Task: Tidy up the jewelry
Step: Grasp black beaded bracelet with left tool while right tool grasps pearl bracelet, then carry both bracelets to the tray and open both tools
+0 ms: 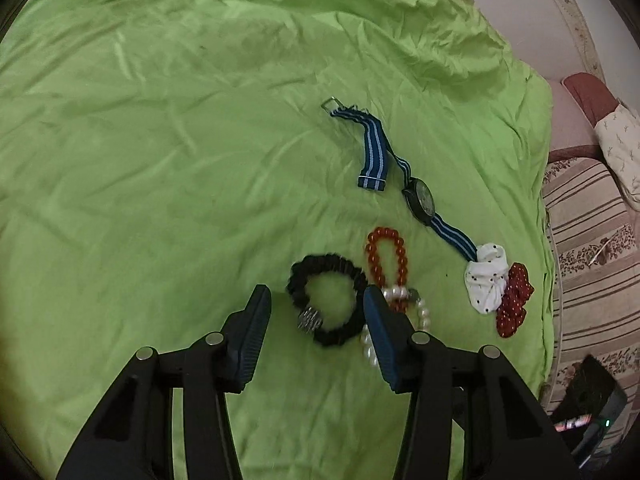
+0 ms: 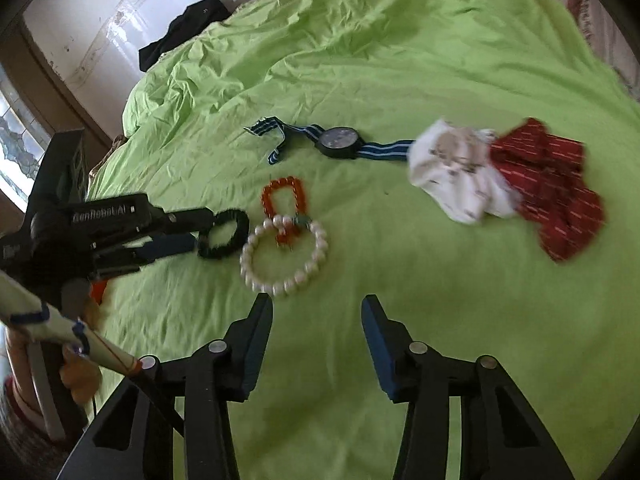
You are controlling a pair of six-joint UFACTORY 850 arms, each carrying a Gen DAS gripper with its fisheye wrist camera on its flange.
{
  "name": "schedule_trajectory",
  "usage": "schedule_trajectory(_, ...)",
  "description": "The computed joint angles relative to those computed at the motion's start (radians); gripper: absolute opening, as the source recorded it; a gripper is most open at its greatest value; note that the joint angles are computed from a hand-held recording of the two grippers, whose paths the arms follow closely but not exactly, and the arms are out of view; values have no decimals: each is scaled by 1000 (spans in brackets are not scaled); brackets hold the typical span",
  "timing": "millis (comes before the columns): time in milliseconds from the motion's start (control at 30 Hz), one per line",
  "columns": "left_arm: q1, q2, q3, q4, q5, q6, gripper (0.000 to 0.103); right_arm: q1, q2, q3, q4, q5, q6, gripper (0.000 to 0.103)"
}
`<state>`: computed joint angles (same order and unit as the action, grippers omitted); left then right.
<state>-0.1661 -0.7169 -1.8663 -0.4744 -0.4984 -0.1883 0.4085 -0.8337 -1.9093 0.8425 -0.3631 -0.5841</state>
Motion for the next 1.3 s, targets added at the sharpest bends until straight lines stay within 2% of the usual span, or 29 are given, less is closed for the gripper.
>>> schedule_trajectory(100,0,-36,-36,-24,-4,23,47,1,-85,-130,-66,-52,102,50)
schedule_trajectory(167,-5,-43,-33,-30,25,18,47,3,-124,-184,-82,-67,144,50)
schedule_trajectory(233,-8,-45,-32,-28,42,13,47,7,-142,-204,-75,-52,155,50)
schedule_trajectory(267,-11,-43,-29,-16,51,-3,47,12,-146,-210,-95,-37,177,45)
schedule_trajectory(300,-14,-42,-29,16,55,-35,43,18,-151,-218,-135,-29,210,40)
schedule_trajectory(333,-21,-40,-31,89,50,-101,25,21,-159,-235,-187,-34,250,26)
schedule_trajectory(367,-25,-41,-37,134,33,-142,12,22,-166,-248,-208,-44,266,18)
schedule_trajectory(433,-28,-17,-3,121,46,-146,12,11,-167,-255,-150,-81,219,11)
schedule_trajectory(500,-32,13,32,120,60,-150,12,-4,-143,-219,-47,-105,144,11)
schedule_trajectory(633,-48,104,133,57,100,-78,12,-1,-41,-70,2,-42,64,11)
schedule_trajectory(933,-86,375,412,146,202,-103,12,21,201,248,237,86,-215,11)
schedule_trajectory(1033,-89,472,519,240,238,-201,12,37,272,333,317,118,-316,11)
schedule_trajectory(1133,-85,573,635,452,271,-400,12,61,329,400,356,149,-387,11)
schedule_trajectory(1300,-7,704,785,516,282,-485,12,117,376,443,288,180,-365,11)
